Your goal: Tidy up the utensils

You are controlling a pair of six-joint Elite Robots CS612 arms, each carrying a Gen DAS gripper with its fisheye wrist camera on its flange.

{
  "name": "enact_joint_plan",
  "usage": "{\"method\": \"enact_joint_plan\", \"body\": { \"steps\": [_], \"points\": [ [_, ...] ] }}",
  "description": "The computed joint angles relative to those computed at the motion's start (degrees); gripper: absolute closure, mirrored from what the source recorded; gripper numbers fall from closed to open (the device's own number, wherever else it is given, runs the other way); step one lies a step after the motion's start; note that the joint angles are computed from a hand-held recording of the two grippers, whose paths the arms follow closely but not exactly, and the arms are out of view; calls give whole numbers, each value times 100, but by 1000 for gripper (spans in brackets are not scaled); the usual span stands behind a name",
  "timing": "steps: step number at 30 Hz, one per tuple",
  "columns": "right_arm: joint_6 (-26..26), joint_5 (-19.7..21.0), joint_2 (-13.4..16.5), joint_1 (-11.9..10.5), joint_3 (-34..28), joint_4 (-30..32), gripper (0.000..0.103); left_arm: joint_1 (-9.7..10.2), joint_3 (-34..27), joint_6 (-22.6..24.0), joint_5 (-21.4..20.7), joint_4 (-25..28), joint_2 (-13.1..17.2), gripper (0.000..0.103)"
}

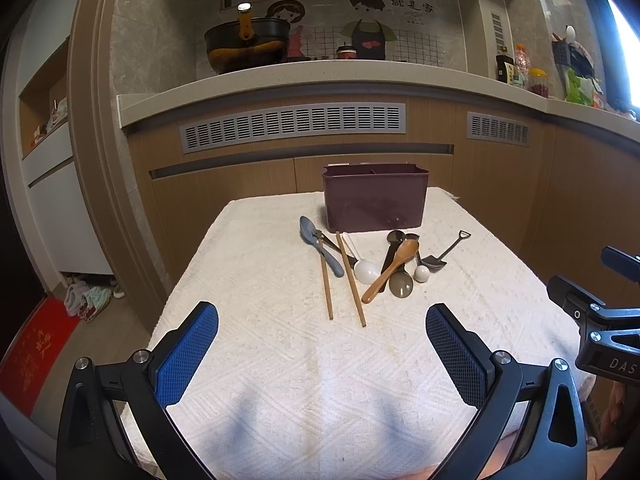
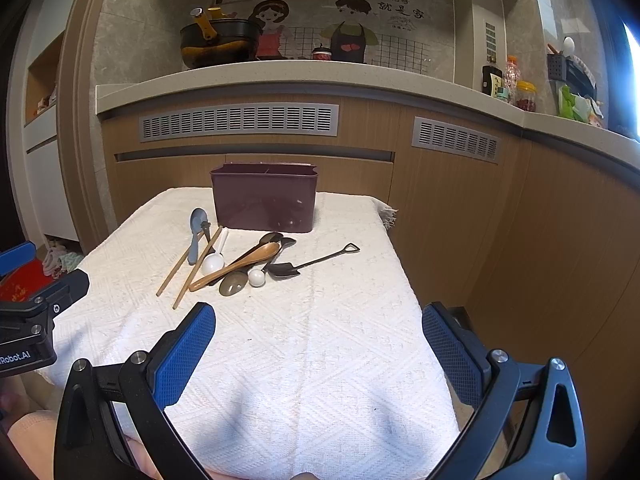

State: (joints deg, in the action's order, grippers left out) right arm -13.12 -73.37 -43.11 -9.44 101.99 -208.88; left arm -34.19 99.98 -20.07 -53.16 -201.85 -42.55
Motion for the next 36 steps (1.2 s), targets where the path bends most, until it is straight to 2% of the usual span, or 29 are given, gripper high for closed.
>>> {"method": "enact_joint_plan", "body": {
  "steps": [36],
  "points": [
    [-12,-134,22,33,-24,69,0,14,-12,-12,-66,111,-3,0]
  ]
}}
